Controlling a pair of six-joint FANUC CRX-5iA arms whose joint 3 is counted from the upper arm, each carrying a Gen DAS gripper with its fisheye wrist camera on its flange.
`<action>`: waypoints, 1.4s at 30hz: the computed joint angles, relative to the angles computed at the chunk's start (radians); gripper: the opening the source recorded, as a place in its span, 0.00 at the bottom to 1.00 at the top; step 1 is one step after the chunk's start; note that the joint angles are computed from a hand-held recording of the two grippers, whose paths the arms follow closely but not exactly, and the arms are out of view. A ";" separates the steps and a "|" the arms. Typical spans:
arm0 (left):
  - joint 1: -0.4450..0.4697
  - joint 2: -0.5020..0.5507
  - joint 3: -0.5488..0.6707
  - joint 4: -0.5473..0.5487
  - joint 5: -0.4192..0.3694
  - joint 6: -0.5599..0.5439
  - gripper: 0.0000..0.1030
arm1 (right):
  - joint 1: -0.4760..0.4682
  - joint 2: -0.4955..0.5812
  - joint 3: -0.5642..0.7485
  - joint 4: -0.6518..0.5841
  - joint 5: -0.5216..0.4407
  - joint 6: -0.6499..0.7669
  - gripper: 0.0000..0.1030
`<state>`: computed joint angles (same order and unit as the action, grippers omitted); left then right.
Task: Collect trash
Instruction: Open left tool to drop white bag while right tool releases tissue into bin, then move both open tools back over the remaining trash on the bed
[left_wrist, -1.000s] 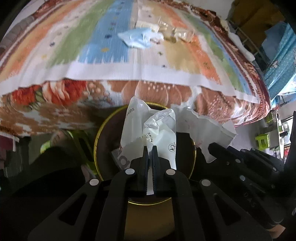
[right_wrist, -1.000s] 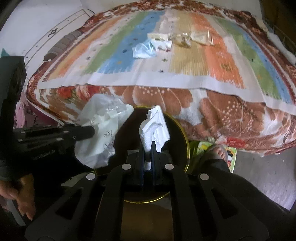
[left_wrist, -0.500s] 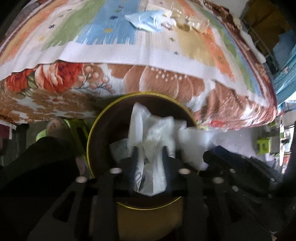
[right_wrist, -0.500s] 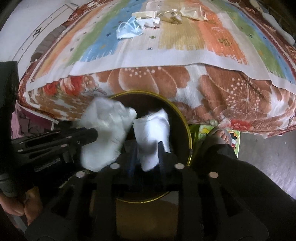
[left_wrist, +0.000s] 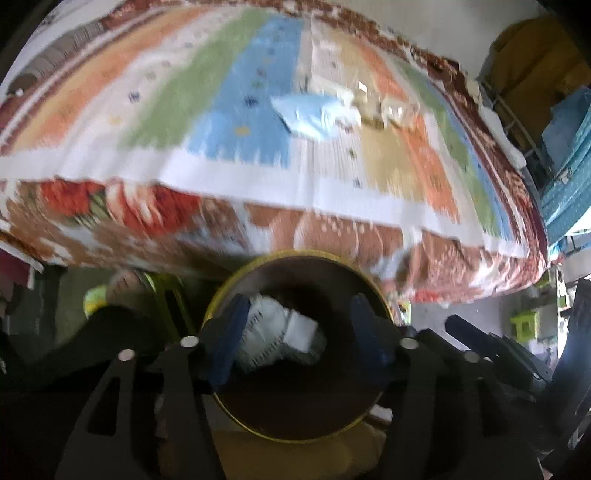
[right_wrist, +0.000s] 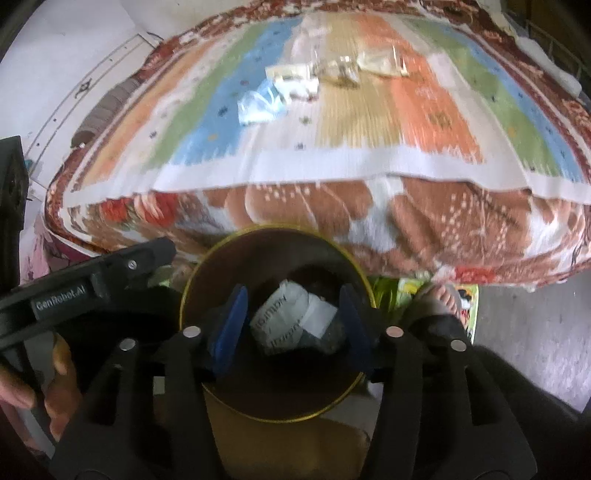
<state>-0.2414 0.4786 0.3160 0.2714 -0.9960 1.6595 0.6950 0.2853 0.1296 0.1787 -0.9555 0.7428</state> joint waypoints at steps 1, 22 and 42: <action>0.001 -0.004 0.001 -0.004 0.007 -0.002 0.60 | -0.001 -0.002 0.000 0.006 0.005 -0.003 0.53; -0.001 0.155 0.398 -0.192 -0.087 -0.050 0.94 | -0.051 0.044 0.108 0.280 0.056 0.050 0.91; 0.031 0.443 0.802 -0.092 -0.208 -0.092 0.94 | -0.153 0.230 0.377 0.176 0.019 0.172 0.91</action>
